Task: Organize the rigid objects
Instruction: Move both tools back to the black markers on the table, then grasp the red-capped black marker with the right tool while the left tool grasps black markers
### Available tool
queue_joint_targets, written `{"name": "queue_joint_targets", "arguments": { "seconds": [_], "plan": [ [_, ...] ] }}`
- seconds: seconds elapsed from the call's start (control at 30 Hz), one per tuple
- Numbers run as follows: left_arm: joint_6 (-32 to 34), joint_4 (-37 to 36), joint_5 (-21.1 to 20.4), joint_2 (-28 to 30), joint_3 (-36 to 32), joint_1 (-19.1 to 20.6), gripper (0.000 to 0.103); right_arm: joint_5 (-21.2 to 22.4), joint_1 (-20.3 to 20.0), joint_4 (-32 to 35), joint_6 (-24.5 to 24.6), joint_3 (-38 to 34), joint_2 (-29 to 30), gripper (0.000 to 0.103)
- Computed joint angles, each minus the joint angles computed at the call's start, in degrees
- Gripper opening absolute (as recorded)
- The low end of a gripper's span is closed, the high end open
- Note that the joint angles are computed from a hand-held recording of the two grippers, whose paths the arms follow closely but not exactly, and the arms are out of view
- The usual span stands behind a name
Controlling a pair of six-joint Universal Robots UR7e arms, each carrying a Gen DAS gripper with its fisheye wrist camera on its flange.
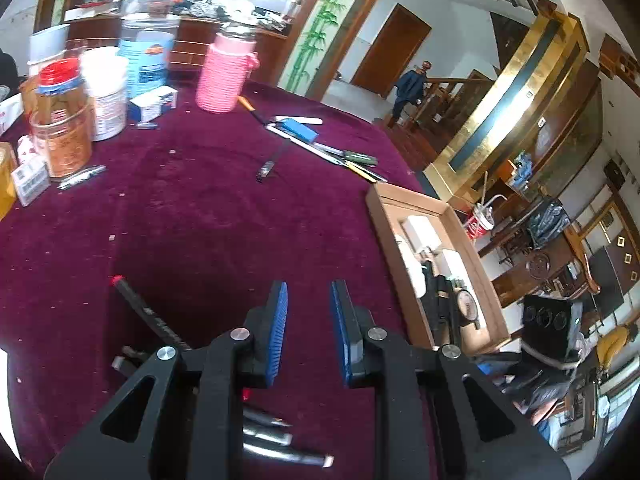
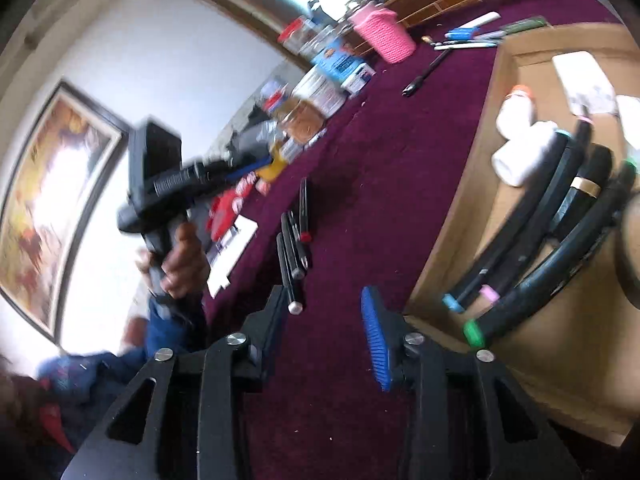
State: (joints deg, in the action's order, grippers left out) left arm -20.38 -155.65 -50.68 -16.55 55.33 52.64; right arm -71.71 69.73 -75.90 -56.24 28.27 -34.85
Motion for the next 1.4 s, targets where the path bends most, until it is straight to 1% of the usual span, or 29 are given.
{"name": "queue_joint_targets", "arguments": {
  "seconds": [0.03, 0.07, 0.1, 0.13, 0.2, 0.3, 0.37, 0.4, 0.43, 0.5, 0.6, 0.63, 0.7, 0.77, 0.8, 0.83, 0.87, 0.97, 1.0, 1.03, 1.07, 1.1, 1.13, 1.17, 1.2, 1.3, 1.37, 1.4],
  "plan": [
    [0.1, -0.4, 0.4, -0.5, 0.9, 0.1, 0.019, 1.3, -0.3, -0.1, 0.0, -0.3, 0.0, 0.036],
    [0.0, -0.9, 0.7, -1.1, 2.0, 0.1, 0.019, 2.0, -0.4, 0.1, 0.1, -0.9, 0.2, 0.042],
    [-0.1, -1.9, 1.0, -1.9, 3.5, 0.2, 0.019, 2.1, -0.4, -0.8, 0.0, -0.1, -0.2, 0.045],
    [-0.2, -2.9, 1.3, -2.8, 5.1, 0.4, 0.019, 1.8, -0.3, -1.5, -0.5, 0.8, -0.6, 0.046],
    [-0.7, -4.6, 1.8, -4.4, 7.9, 0.7, 0.019, 1.6, 0.1, -0.7, -2.3, 1.7, -1.4, 0.046],
    [-3.0, -7.8, 2.4, -7.5, 13.4, 1.5, 0.019, 3.1, 0.3, -0.6, -4.5, 3.4, -2.5, 0.046],
    [-5.8, -8.7, 3.3, -9.3, 16.6, 1.9, 0.019, 4.0, 0.7, -3.6, -4.5, 7.3, -4.4, 0.046],
    [-7.2, -9.3, 3.6, -10.1, 18.3, 2.2, 0.019, 3.6, 1.1, -6.7, -4.2, 10.5, -5.8, 0.046],
    [-8.0, -10.1, 3.9, -10.6, 19.5, 2.3, 0.019, 3.1, 1.8, -10.0, -4.0, 14.1, -7.4, 0.046],
    [-8.0, -11.8, 4.9, -11.1, 21.4, 2.6, 0.019, 2.9, 2.6, -12.8, -3.9, 17.5, -8.9, 0.046],
    [-7.4, -14.3, 9.6, -9.8, 21.4, 2.7, 0.019, 0.7, 4.9, -19.7, -3.6, 23.6, -11.2, 0.046],
    [-7.4, -14.6, 11.2, -9.5, 21.3, 2.7, 0.019, -0.7, 6.1, -23.5, -3.6, 26.2, -12.0, 0.046],
    [-7.5, -14.1, 14.3, -9.3, 21.4, 2.6, 0.019, -2.4, 7.5, -27.5, -4.1, 29.1, -12.7, 0.046],
    [-6.7, -17.5, 16.4, -9.4, 22.4, 2.3, 0.019, -8.1, 10.0, -34.7, -5.1, 32.6, -13.0, 0.046],
    [-6.3, -19.3, 16.6, -9.8, 23.3, 2.3, 0.019, -10.9, 11.3, -39.9, -5.9, 34.9, -13.1, 0.049],
    [-6.3, -20.7, 16.2, -10.1, 23.9, 2.4, 0.019, -14.2, 12.7, -44.9, -6.9, 36.7, -12.7, 0.065],
    [-6.2, -21.9, 15.7, -10.5, 24.6, 2.5, 0.019, -17.3, 13.9, -47.6, -6.8, 37.2, -11.9, 0.073],
    [-6.7, -21.8, 13.9, -11.0, 25.2, 2.9, 0.019, -25.2, 16.8, -50.6, -3.1, 34.2, -7.2, 0.073],
    [-6.9, -21.4, 14.0, -11.0, 25.1, 2.9, 0.019, -28.3, 17.8, -49.7, -1.6, 32.1, -5.2, 0.073],
    [-6.8, -21.0, 14.0, -10.9, 24.9, 2.8, 0.019, -30.8, 18.5, -48.1, -0.1, 29.7, -3.2, 0.071],
    [-6.7, -20.6, 14.0, -10.9, 24.8, 2.7, 0.019, -32.0, 19.0, -46.8, 0.9, 27.9, -1.7, 0.067],
    [-6.6, -20.1, 14.7, -10.6, 24.5, 2.6, 0.019, -32.0, 19.3, -45.6, 1.3, 26.7, -0.7, 0.054],
    [-6.5, -19.7, 15.3, -10.4, 24.2, 2.5, 0.019, -32.0, 19.6, -43.3, 1.5, 25.1, 0.6, 0.045],
    [-6.3, -19.7, 15.7, -10.4, 24.1, 2.4, 0.019, -32.3, 19.9, -40.8, 1.6, 23.5, 1.6, 0.045],
    [-6.3, -20.0, 15.8, -10.4, 24.2, 2.4, 0.019, -32.5, 20.1, -40.0, 1.4, 22.8, 2.3, 0.045],
    [-6.9, -19.9, 16.4, -10.4, 24.4, 2.3, 0.019, -33.5, 20.8, -39.6, 0.4, 22.5, 3.6, 0.044],
    [-7.5, -19.9, 16.4, -10.7, 24.6, 2.4, 0.019, -36.4, 21.4, -42.6, -0.7, 23.7, 4.4, 0.039],
    [-7.7, -19.9, 16.4, -10.7, 24.7, 2.5, 0.019, -37.9, 21.7, -44.3, -1.0, 24.4, 4.6, 0.033]
  ]
}}
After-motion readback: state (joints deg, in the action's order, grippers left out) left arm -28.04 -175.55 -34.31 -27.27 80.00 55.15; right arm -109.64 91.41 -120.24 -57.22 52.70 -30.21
